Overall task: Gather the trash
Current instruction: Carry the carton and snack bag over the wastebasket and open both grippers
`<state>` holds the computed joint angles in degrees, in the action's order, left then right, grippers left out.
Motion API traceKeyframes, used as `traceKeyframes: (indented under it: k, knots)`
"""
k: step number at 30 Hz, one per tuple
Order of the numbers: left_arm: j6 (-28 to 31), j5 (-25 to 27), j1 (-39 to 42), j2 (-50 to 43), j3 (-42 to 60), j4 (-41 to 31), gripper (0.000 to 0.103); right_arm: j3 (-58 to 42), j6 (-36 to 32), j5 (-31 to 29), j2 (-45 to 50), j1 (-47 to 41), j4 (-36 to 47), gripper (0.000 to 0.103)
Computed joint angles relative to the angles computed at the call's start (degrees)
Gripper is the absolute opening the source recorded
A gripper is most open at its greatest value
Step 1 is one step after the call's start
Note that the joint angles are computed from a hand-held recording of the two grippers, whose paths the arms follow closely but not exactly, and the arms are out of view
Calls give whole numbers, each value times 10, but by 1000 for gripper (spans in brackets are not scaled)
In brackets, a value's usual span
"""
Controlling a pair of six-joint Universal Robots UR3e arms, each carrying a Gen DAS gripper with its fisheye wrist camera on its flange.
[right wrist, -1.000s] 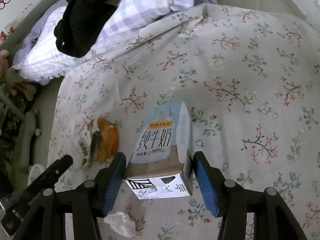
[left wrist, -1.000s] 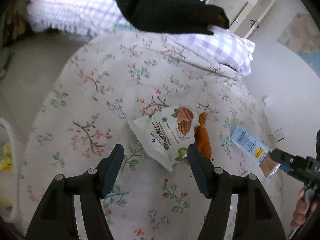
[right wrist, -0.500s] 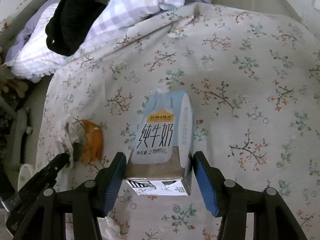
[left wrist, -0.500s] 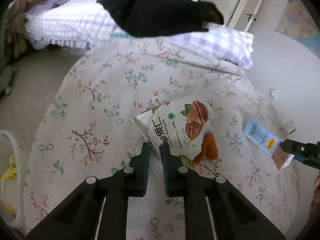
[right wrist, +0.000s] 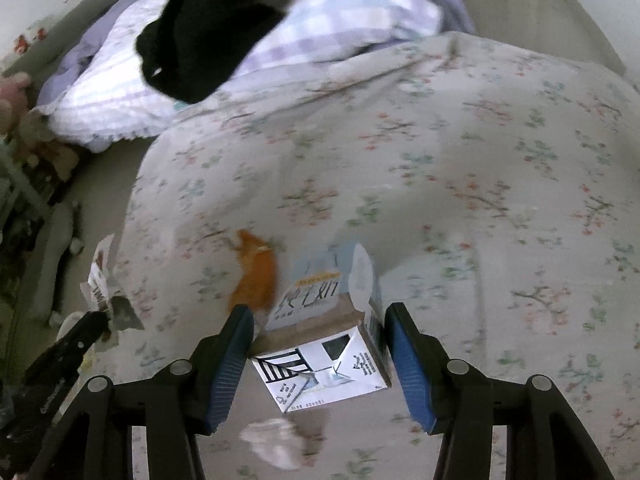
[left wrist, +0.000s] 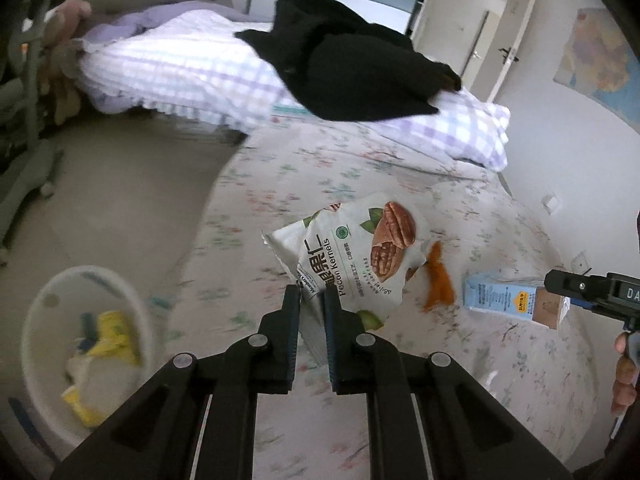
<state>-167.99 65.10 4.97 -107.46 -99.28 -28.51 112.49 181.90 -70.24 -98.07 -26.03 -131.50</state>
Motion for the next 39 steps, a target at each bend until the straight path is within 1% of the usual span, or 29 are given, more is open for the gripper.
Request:
traceKeyframes:
  k: [3, 7, 12, 17, 21, 23, 24, 25, 26, 27, 28, 30, 32, 33, 36, 39]
  knots:
    - [25, -9, 43, 36, -31, -12, 13, -19, 20, -12, 18, 45, -10, 59]
    - [62, -20, 107, 81, -68, -35, 13, -55, 45, -43, 50, 115, -33, 59]
    - [109, -38, 198, 121, -101, -66, 13, -100, 81, -44, 95, 185, -53, 59]
    - [151, -32, 265, 126, -109, -88, 14, -167, 119, -51, 165, 258, -65, 59]
    - [178, -26, 302, 123, -114, -94, 15, -222, 141, -54, 217, 306, -75, 59]
    - [186, -28, 318, 114, -110, -96, 19, -253, 154, -54, 246, 328, -80, 59]
    - [188, -35, 324, 108, -107, -97, 24, -266, 159, -53, 257, 337, -81, 59]
    - [188, -30, 324, 101, -99, -100, 36, -276, 163, -51, 267, 343, -85, 59]
    - [183, -15, 319, 92, -89, -102, 44, -291, 169, -48, 282, 352, -89, 59]
    - [176, 1, 314, 87, -85, -98, 64, -302, 172, -45, 292, 357, -90, 59]
    - [168, 18, 309, 81, -84, -87, 75, -312, 175, -44, 302, 363, -93, 59]
    - [164, 37, 313, 79, -90, -65, 77, -334, 184, -45, 323, 377, -99, 59]
    - [166, 48, 319, 79, -85, -71, 79, -362, 193, -46, 349, 390, -102, 59]
    - [165, 52, 324, 80, -84, -75, 82, -372, 196, -45, 359, 393, -103, 59]
    - [166, 49, 347, 89, -91, -73, 90, -411, 206, -45, 394, 408, -103, 59]
    - [171, 52, 363, 94, -96, -67, 92, -450, 219, -43, 431, 423, -108, 59]
